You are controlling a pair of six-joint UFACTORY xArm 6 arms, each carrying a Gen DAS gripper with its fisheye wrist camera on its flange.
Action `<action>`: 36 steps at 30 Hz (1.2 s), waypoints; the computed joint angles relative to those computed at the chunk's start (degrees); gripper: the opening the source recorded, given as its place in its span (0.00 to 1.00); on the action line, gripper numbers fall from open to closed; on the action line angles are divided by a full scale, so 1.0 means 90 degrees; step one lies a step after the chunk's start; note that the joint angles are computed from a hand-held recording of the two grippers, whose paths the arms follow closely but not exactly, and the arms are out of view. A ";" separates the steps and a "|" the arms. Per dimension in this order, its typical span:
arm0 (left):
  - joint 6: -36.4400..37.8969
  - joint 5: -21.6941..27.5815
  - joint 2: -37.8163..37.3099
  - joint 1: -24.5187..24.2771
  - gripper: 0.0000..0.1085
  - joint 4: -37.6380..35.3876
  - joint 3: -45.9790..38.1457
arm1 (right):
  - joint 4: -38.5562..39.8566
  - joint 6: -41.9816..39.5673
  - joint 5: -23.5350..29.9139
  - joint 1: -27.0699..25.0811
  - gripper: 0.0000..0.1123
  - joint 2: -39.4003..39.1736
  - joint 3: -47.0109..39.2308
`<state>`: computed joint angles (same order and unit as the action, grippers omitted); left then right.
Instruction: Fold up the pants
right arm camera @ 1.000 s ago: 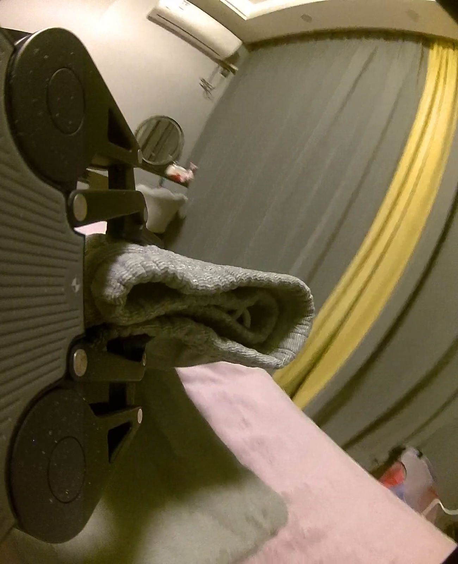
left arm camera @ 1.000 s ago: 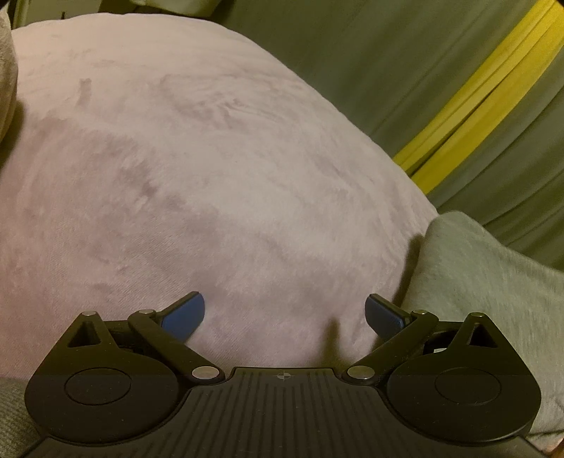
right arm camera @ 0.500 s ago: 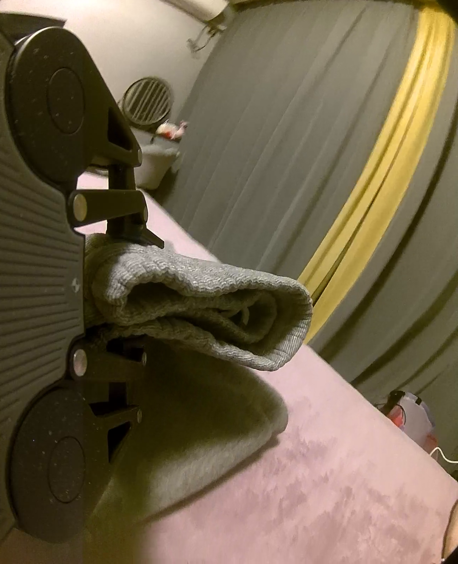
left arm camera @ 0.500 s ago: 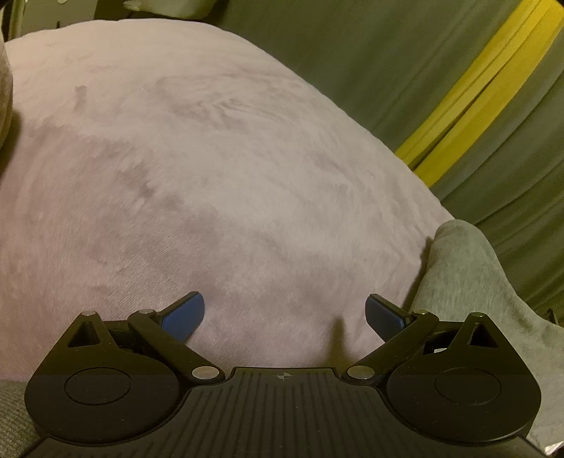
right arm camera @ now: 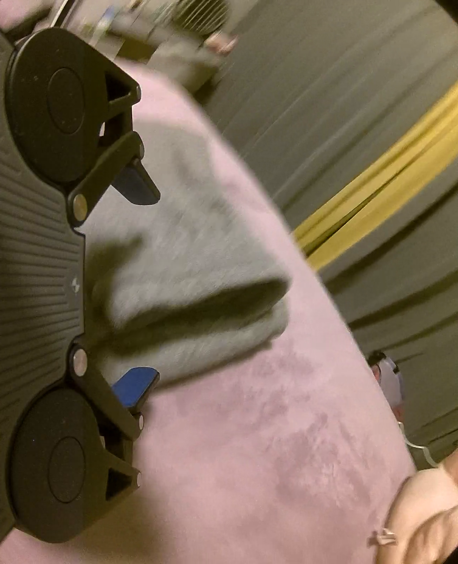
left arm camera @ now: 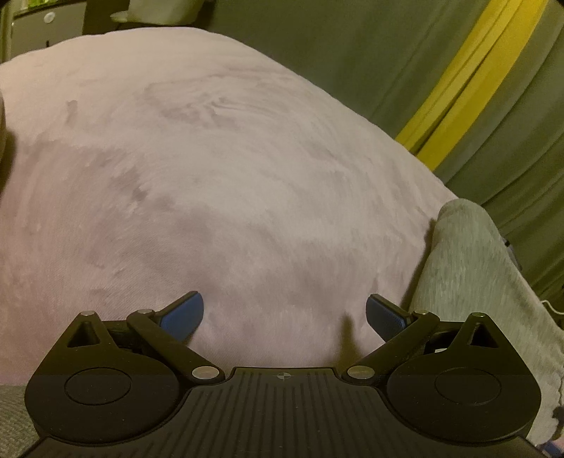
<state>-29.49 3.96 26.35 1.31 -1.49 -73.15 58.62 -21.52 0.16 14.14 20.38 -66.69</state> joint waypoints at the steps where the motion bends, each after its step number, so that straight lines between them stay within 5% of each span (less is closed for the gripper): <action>1: -0.0084 0.0015 -0.0029 0.0010 0.94 0.0136 0.0032 | 0.0631 -0.0618 0.0088 -0.0002 0.88 0.0204 -0.0165; 4: -0.0607 0.0145 -0.0012 0.0039 0.94 0.0844 -0.0032 | 0.2137 -0.1567 0.0568 -0.0158 0.88 0.0234 -0.0416; 10: -0.1331 0.0460 -0.0041 0.0040 0.94 0.1896 -0.0107 | 0.3013 -0.2280 0.0746 -0.0196 0.88 0.0164 -0.0437; 24: -0.1588 0.0794 -0.0184 -0.0082 0.94 0.2517 -0.0051 | 0.3132 -0.2210 0.0980 -0.0312 0.88 0.0293 -0.0545; 29: -0.0891 0.0171 -0.0437 -0.0158 0.94 0.1950 0.0354 | 0.3160 -0.2235 0.0983 -0.0304 0.88 0.0230 -0.0493; 33: -0.1570 -0.0323 -0.0647 -0.0168 0.94 0.3444 0.0446 | 0.3274 -0.2342 0.1056 -0.0334 0.88 0.0220 -0.0495; 36: -0.0377 -0.0554 -0.0632 -0.0484 0.94 0.2333 0.0456 | 0.3312 -0.2365 0.1083 -0.0340 0.88 0.0226 -0.0507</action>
<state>-32.88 -1.03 20.66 -3.04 19.50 -69.04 88.43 -42.80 9.91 11.08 22.42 -71.25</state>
